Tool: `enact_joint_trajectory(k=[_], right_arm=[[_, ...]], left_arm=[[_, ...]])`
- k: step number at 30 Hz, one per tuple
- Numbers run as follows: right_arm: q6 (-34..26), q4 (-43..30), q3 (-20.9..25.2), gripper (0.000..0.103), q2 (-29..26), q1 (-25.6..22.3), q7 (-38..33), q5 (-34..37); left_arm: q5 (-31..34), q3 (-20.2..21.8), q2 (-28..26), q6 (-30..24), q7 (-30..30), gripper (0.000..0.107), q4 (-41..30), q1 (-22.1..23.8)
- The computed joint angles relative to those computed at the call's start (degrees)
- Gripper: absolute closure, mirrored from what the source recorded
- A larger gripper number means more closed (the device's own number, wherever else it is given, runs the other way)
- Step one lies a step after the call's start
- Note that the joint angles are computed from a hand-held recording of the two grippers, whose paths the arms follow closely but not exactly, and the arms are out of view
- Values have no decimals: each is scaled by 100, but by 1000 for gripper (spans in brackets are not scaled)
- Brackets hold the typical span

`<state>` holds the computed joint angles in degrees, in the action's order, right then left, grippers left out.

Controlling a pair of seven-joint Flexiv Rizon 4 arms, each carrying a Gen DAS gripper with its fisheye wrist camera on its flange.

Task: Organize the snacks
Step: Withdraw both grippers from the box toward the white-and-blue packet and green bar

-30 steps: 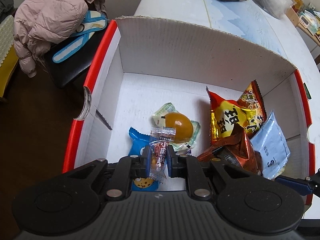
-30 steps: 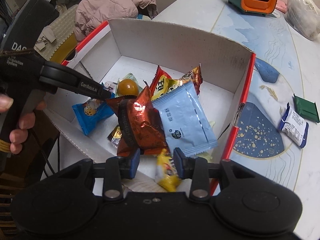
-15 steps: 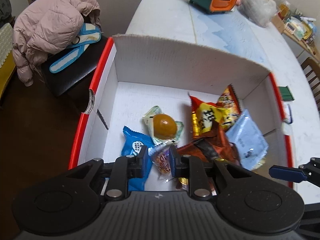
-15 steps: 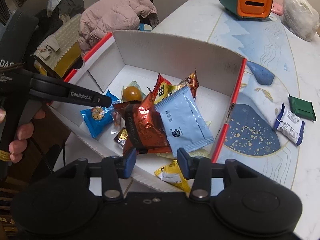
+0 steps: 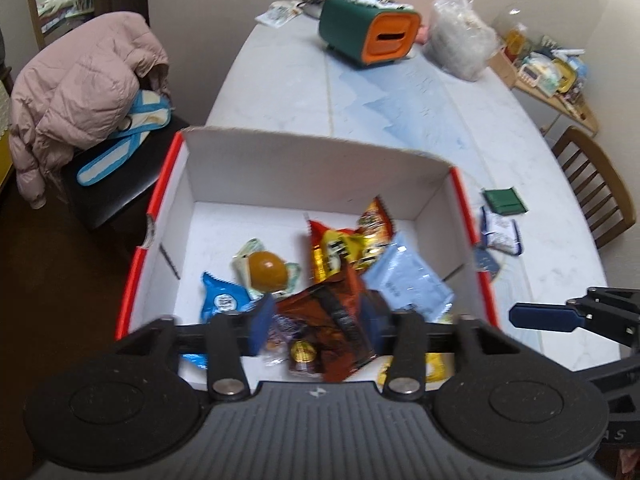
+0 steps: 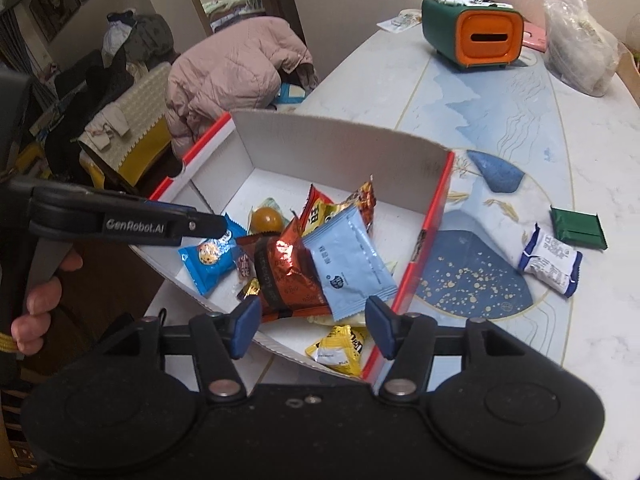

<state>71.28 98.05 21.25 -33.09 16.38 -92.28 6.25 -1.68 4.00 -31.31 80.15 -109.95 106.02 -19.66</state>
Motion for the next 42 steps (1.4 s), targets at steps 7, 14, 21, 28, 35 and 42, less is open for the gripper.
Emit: enact_joint_trajectory(k=[7,14,21,28,35,42], right_arm=[[197,127,51,32,110,-201,-144,141],[354,270,42,19,207,-440,-255,235],[357,337,135,9,265,-893,-609,425],[139,163,233,4,180,-1464,-1224,786],[-257,-189,-99,4,-17,-1731,-1751,792],[-727,-907,-231,4,-477,-2028,-2519,762]], left_arm=[[129,96,-25,49,-117,46,-176,-278],[321,194,-175,31,-327,37,-520,-581],[418,230,-512,-208,-593,36,-1113,-898],[439,179,-1042,-679,-856,36,-2015,-1174],[517,225,-1778,-1464,-1337,36,-3334,-1418],[534,214,-2569,-2438,-1959,36,-4771,-1463]])
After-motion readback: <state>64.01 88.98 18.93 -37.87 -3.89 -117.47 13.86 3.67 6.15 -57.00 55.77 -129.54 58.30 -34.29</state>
